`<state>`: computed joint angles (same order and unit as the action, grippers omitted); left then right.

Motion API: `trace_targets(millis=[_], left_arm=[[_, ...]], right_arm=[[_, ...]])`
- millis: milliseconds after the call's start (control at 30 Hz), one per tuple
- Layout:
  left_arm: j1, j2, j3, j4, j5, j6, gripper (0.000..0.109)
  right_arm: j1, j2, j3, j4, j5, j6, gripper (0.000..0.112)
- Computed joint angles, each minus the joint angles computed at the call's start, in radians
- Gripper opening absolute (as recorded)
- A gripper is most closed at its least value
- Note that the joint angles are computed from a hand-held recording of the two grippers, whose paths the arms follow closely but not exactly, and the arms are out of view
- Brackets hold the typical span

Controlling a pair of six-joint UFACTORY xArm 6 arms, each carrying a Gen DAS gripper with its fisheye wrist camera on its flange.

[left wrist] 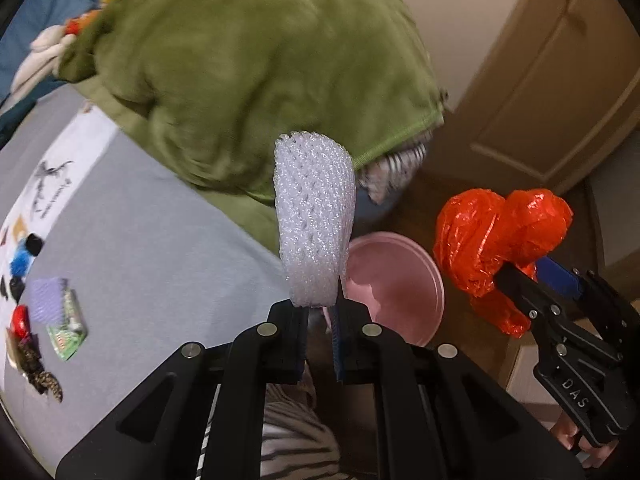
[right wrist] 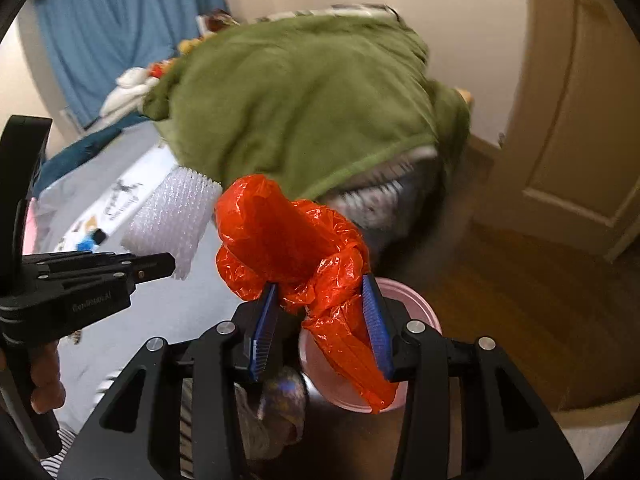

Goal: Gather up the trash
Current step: 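Carry both items to the pink bin and open both tools to drop them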

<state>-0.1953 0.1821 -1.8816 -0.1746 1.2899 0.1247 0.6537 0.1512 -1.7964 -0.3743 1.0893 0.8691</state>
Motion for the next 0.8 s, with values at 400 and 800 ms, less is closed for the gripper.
trace_targets(millis=[400,800], left_arm=[[-0.136,0.199,-0.116,0.049,0.104,0.023,0.010],[-0.173,0.300,-0.178,0.092,0.134,0.001,0.066]], right_arm=[[-0.119,-0.083,0.282,0.164,-0.067,0.028,0.042],[-0.167,-0.087,0.371,0.231,-0.125,0.050,0.061]])
